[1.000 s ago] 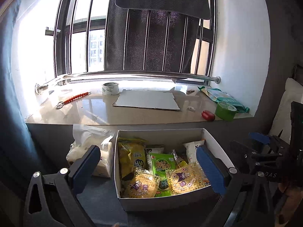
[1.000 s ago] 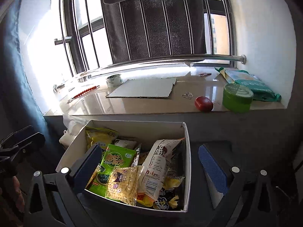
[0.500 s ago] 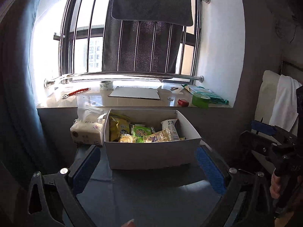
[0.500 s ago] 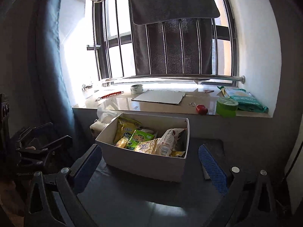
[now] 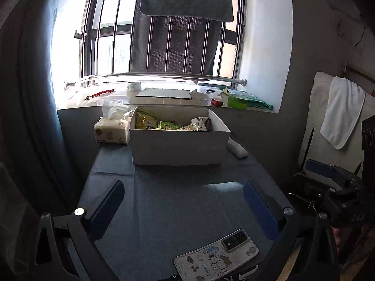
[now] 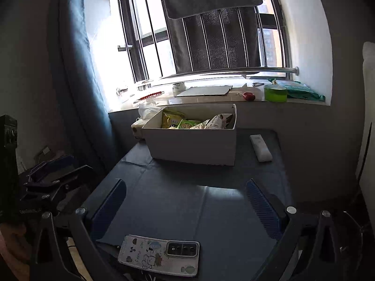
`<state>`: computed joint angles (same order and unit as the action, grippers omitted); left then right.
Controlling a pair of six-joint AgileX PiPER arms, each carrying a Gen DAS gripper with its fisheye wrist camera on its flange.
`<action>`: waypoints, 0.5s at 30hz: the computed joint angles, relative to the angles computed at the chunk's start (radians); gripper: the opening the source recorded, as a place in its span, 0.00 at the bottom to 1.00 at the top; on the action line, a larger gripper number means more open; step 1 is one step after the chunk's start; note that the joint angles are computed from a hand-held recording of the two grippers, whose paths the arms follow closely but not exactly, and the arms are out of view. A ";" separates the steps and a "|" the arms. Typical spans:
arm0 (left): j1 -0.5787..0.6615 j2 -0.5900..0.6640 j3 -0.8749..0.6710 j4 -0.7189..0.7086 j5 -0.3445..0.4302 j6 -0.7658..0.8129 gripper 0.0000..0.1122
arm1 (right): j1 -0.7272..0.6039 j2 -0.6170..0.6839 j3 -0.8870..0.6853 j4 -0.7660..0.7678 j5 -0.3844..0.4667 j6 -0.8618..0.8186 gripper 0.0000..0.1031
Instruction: Organize snacks
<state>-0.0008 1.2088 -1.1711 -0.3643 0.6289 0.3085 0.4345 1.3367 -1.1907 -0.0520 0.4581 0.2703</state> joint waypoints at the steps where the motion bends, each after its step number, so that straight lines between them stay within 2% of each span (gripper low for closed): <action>1: -0.005 0.001 -0.001 0.015 0.002 -0.013 0.92 | -0.007 0.001 0.001 0.047 -0.003 -0.046 1.00; 5: -0.015 0.005 -0.006 0.033 -0.003 -0.029 0.92 | 0.008 0.007 0.002 0.010 -0.004 -0.022 1.00; 15: -0.032 0.025 -0.035 0.077 0.008 -0.061 0.92 | -0.006 0.013 0.014 0.057 -0.015 -0.054 1.00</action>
